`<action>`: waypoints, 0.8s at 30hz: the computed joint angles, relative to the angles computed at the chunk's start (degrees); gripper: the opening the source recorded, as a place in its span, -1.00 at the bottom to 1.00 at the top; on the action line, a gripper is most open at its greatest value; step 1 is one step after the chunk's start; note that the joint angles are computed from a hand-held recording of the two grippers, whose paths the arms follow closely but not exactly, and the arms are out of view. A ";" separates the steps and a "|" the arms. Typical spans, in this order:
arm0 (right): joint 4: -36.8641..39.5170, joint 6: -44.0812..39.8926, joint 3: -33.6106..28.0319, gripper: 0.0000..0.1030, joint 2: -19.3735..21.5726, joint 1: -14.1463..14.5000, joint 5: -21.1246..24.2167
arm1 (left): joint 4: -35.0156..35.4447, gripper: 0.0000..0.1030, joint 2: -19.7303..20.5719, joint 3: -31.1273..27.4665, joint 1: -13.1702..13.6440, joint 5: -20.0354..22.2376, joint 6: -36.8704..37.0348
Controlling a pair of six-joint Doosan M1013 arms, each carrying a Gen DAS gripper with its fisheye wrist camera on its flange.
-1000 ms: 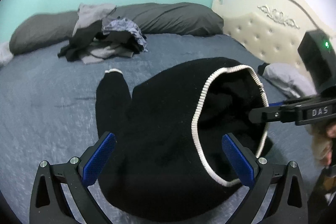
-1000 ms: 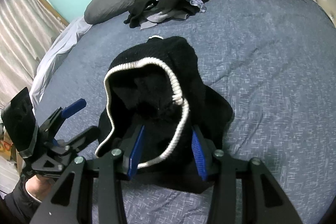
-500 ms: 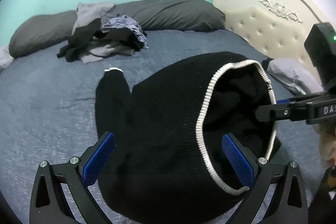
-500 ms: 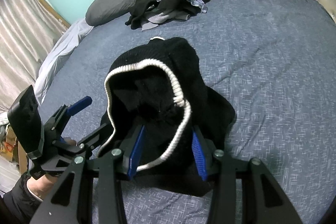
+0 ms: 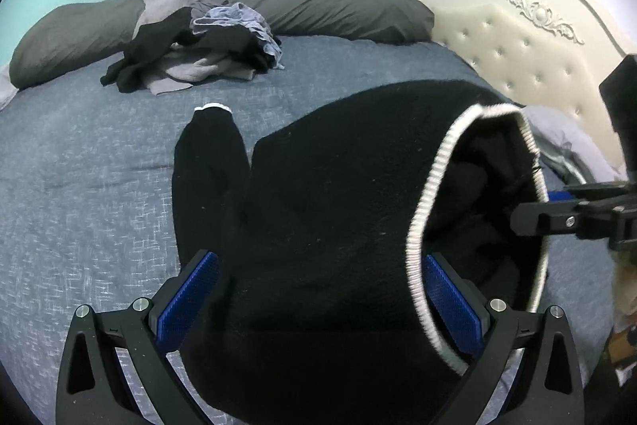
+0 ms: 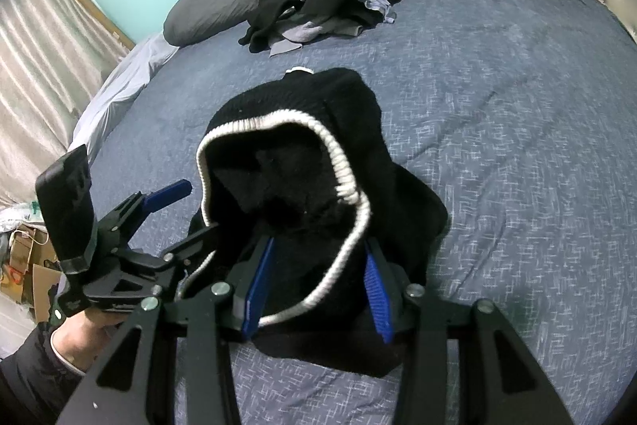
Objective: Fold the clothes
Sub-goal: 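Hold the hood rim with the right tool while moving the left tool over the hoodie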
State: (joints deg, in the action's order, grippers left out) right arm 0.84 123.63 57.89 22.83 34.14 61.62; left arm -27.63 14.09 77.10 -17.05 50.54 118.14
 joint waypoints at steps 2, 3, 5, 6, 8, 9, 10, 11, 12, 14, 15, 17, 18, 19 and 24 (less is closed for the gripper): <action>0.03 -0.07 -0.01 -0.13 0.04 0.02 -0.02 | -0.21 1.00 0.01 0.30 0.01 -0.60 0.32; 0.02 -0.15 -0.07 -0.13 0.08 0.02 0.01 | 0.34 1.00 0.06 0.32 -0.16 -0.72 0.47; -0.07 -0.34 -0.20 -0.13 0.17 0.05 0.12 | 1.47 1.00 0.16 0.36 -0.51 -0.96 0.75; -0.12 -0.41 -0.25 -0.13 0.21 0.07 0.18 | 2.03 1.00 0.21 0.38 -0.69 -1.07 0.88; -0.19 -0.48 -0.30 -0.13 0.30 0.11 0.22 | 3.31 1.00 0.29 0.45 -1.07 -1.36 1.07; -0.17 -0.58 -0.25 -0.13 0.30 0.10 0.16 | 4.18 1.00 0.28 0.54 -1.33 -1.60 1.04; -0.14 -0.68 -0.21 -0.13 0.30 0.08 0.11 | 4.64 1.00 0.28 0.63 -1.52 -1.80 1.09; -0.08 -0.79 -0.20 -0.13 0.30 0.06 0.12 | 4.59 1.00 0.29 0.74 -1.60 -1.93 1.24; 0.00 -0.88 -0.15 -0.13 0.30 0.03 0.09 | 4.44 1.00 0.30 0.82 -1.64 -1.97 1.44; 0.14 -1.01 -0.10 -0.13 0.34 -0.03 0.12 | 3.76 1.00 0.32 1.00 -1.59 -2.29 1.80; 0.16 -1.02 -0.15 -0.13 0.39 -0.04 0.18 | 3.38 1.00 0.32 1.12 -1.55 -2.55 1.97; 0.26 -1.04 -0.17 -0.13 0.42 -0.07 0.14 | 3.14 1.00 0.34 1.28 -1.51 -3.09 1.72; 0.31 -1.07 -0.15 -0.13 0.41 -0.09 0.10 | 3.19 1.00 0.38 1.30 -1.52 -3.32 1.48; 0.33 -1.14 -0.12 -0.13 0.41 -0.09 0.09 | 3.37 1.00 0.45 1.28 -1.57 -3.46 1.28; 0.38 -1.28 -0.14 -0.13 0.51 -0.10 0.22 | 3.67 1.00 0.82 0.92 -1.70 -3.24 0.82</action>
